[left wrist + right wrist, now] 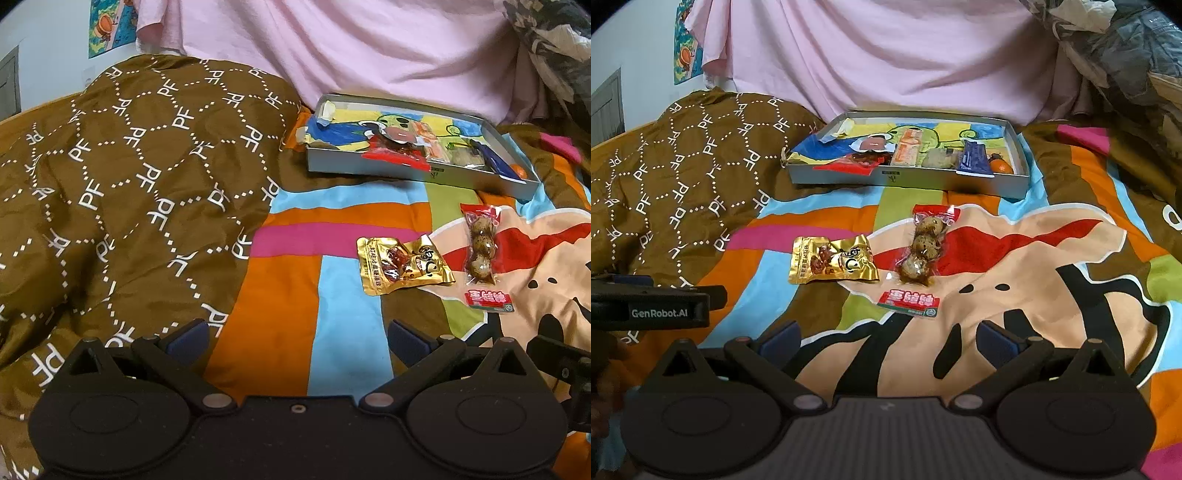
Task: Organize snacks
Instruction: 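Close the left tool on the gold duck-snack pouch while the right approaches the quail-egg pack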
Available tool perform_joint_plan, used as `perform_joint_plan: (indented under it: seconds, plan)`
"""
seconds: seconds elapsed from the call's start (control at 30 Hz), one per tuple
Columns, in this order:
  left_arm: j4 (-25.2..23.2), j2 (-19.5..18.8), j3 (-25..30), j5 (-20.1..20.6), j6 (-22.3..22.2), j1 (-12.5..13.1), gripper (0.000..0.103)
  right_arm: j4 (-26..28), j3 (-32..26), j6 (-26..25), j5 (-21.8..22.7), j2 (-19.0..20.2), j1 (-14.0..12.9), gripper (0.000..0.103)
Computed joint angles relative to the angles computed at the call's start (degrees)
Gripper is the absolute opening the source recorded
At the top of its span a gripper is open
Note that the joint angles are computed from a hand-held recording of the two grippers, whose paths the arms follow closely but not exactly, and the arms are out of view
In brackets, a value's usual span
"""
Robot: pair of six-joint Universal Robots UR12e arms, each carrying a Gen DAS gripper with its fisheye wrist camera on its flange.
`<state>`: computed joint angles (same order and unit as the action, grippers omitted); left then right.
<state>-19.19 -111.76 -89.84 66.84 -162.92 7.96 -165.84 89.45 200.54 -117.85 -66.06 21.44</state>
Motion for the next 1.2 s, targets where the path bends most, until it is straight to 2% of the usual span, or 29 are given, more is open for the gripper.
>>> perform_joint_plan:
  seconds: [0.33,0.67,0.93,1.2]
  plan:
    - [0.6,-1.2,1.3,1.0,2.2,-1.0,0.102,-0.9,-0.9,-0.8,0.4,0.7,-0.8,0.103]
    - [2.3,-3.4,4.1,0.9,6.4,-2.2,0.102,-1.1,-1.8,-2.5,-0.3,1.4,-1.6,0.103]
    - [3.4,-5.6,6.7,0.8,10.7,-3.3,0.102,-6.3,-3.0,-5.5,-4.2,3.7,-2.2,0.103]
    - [4.7,-7.3,8.3,1.2,15.2,-4.2,0.102,-9.2,-4.4,-6.4,-4.4,5.7,-3.6,0.103]
